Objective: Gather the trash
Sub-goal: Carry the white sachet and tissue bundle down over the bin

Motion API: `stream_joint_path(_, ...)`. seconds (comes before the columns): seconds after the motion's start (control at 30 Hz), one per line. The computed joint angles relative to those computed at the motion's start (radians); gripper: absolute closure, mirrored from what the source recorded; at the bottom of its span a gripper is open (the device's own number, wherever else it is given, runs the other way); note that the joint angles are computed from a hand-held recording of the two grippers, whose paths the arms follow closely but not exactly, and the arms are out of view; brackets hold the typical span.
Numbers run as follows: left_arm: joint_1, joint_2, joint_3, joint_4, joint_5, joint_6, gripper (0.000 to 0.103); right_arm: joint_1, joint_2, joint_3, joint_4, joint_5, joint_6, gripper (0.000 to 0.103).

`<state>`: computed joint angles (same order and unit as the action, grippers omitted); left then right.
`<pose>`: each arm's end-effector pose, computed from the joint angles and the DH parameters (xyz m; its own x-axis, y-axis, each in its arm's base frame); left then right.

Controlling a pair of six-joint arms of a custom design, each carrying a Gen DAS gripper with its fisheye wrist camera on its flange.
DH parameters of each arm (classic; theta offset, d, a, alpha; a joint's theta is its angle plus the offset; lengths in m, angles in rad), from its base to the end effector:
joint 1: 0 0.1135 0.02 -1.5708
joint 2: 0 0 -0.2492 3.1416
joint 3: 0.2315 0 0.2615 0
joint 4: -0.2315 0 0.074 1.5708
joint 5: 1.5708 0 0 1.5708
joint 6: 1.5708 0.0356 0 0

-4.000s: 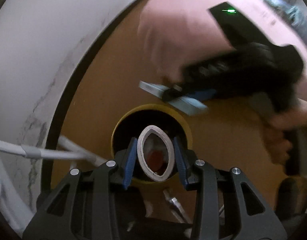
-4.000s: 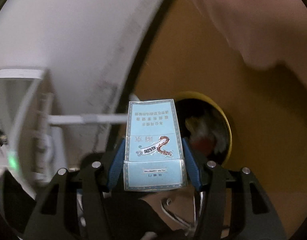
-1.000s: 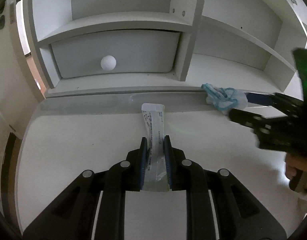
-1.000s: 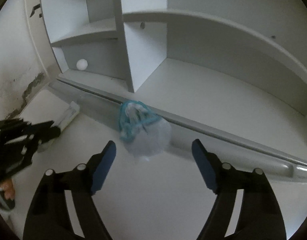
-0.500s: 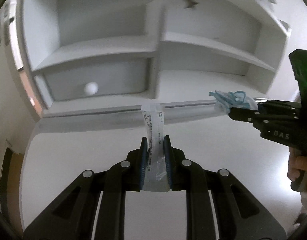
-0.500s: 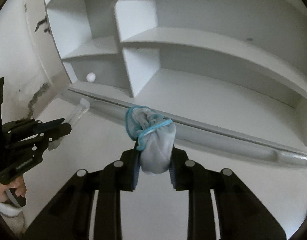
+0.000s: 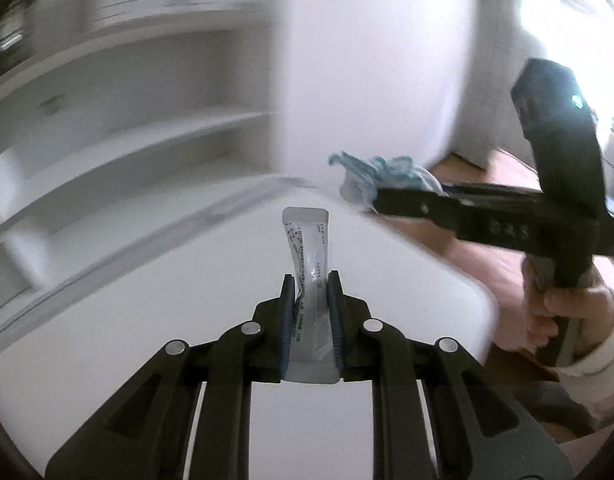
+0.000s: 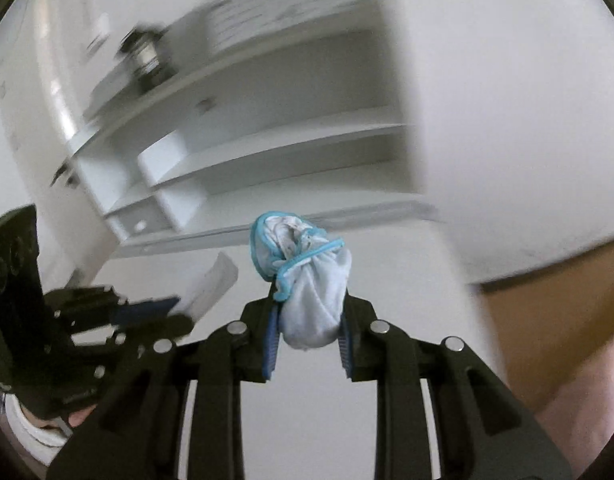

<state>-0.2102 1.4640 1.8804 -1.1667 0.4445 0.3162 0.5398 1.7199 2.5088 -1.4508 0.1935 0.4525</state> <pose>0.2702 -0.0733 0.4467 -0.4795 0.3894 -0.7864 0.6788 0.7326 -0.0512 0.2435 0.1379 0.5159 -0.6378 0.1180 -0.7611 -0.1061 0.9653 0.2386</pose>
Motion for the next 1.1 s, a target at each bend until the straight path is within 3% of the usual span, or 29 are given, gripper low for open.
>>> stream_joint_path(0.1,-0.317,-0.025,-0.066,0.058,-0.138,-0.087,0.087,-0.183,-0.325,-0.377,0.035,-0.067,0.073,0.079)
stream_joint_path(0.2,-0.596,0.046,-0.068,0.110,-0.272,-0.158,0.087,-0.546,-0.605,-0.736,0.121,-0.313,0.023,0.079)
stream_joint_path(0.3,-0.774,0.175,-0.015,0.124,-0.347,-0.226,0.087,-0.923,-0.732,-0.920,0.099,-0.536,-0.097,0.079)
stream_joint_path(0.4,-0.867,0.286,0.030,0.126,-0.395,-0.272,0.087,-1.279,-0.698,-0.997,0.010,-0.759,-0.311,0.079)
stream_joint_path(0.57,-0.964,0.471,0.112,0.095,-0.473,-0.301,0.087,-1.486,-0.602,-1.215,-0.037,-0.767,-0.577,0.079)
stream_joint_path(0.67,-0.997,0.567,0.132,0.084,-0.487,-0.311,0.087,-1.552,-0.530,-1.387,-0.004,-0.764,-0.650,0.079)
stream_joint_path(0.83,-0.975,0.737,0.152,0.072,-0.469,-0.313,0.087,-1.622,-0.380,-1.634,0.126,-0.703,-0.681,0.079)
stream_joint_path(0.97,-0.886,0.818,0.071,0.120,-0.372,-0.335,0.087,-1.653,-0.283,-1.712,0.231,-0.627,-0.669,0.079)
stream_joint_path(1.1,-0.817,0.924,0.111,0.109,-0.334,-0.330,0.087,-1.664,-0.186,-1.753,0.302,-0.605,-0.652,0.079)
